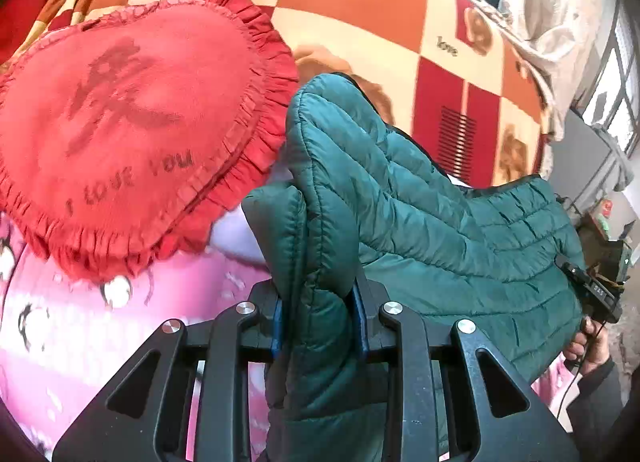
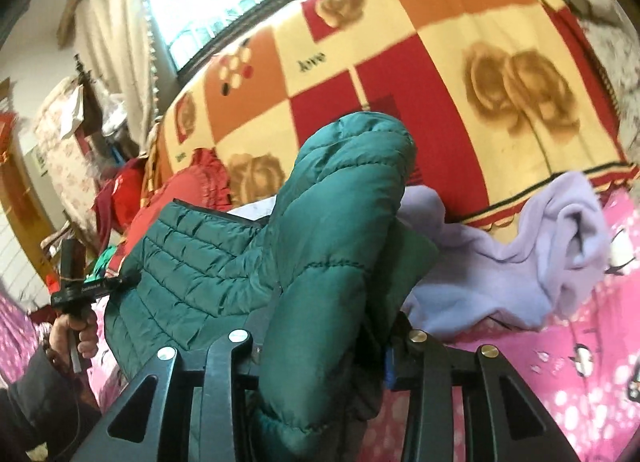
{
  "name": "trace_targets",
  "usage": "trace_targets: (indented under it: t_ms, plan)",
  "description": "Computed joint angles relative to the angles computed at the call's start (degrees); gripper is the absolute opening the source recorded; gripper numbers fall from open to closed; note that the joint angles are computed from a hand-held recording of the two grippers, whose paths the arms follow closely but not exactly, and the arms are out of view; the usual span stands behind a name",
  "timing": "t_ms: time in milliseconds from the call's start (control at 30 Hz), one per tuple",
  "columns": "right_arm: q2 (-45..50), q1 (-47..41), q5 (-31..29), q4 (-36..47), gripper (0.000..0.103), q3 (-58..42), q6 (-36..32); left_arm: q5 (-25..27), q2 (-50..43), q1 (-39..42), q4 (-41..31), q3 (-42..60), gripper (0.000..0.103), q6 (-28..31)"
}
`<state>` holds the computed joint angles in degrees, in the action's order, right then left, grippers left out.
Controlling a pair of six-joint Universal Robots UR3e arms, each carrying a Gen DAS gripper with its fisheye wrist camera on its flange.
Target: Fold large clothes
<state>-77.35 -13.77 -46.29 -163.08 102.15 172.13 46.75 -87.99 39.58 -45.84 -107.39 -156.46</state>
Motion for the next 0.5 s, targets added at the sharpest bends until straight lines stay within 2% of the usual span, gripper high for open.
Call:
trace_targets:
  t_ms: [67,200,267,333,400,433,467,500]
  plan:
    - [-5.35,-1.97,1.81,1.83,0.037,4.20,-2.45,-2.50,5.57,2.62,-5.04,-3.17,0.026,3.09]
    - [-15.70,-6.61,5.57,7.26,0.037,11.98,-7.51,-7.44,19.42,10.17,-21.26,-10.34,0.026,14.01]
    - [-17.94,-7.75,6.22,9.09,0.037,14.07,-8.97,-7.07,23.27,11.96,-27.12,-12.53,0.026,17.26]
    - [-18.07,-8.36,5.50,11.62,0.037,15.51,-10.46,-3.41,21.51,8.84,-23.05,-13.12,0.026,14.85]
    - [-14.64,-7.82,3.14,16.41,0.039,14.41,-10.82,1.86,18.19,4.83,-16.35,-13.80,0.029,9.55]
    - [-12.08,-7.01,0.49,16.37,0.047,13.97,-8.82,3.44,17.24,3.76,-13.99,-14.19,0.035,7.81]
    - [-9.44,-6.15,-2.48,16.88,0.063,13.04,-6.23,4.37,16.70,3.30,-13.03,-14.44,0.044,7.08]
    - [-6.98,-5.58,-4.64,19.10,0.069,11.48,-4.00,6.22,15.38,2.35,-11.34,-14.28,0.050,5.05]
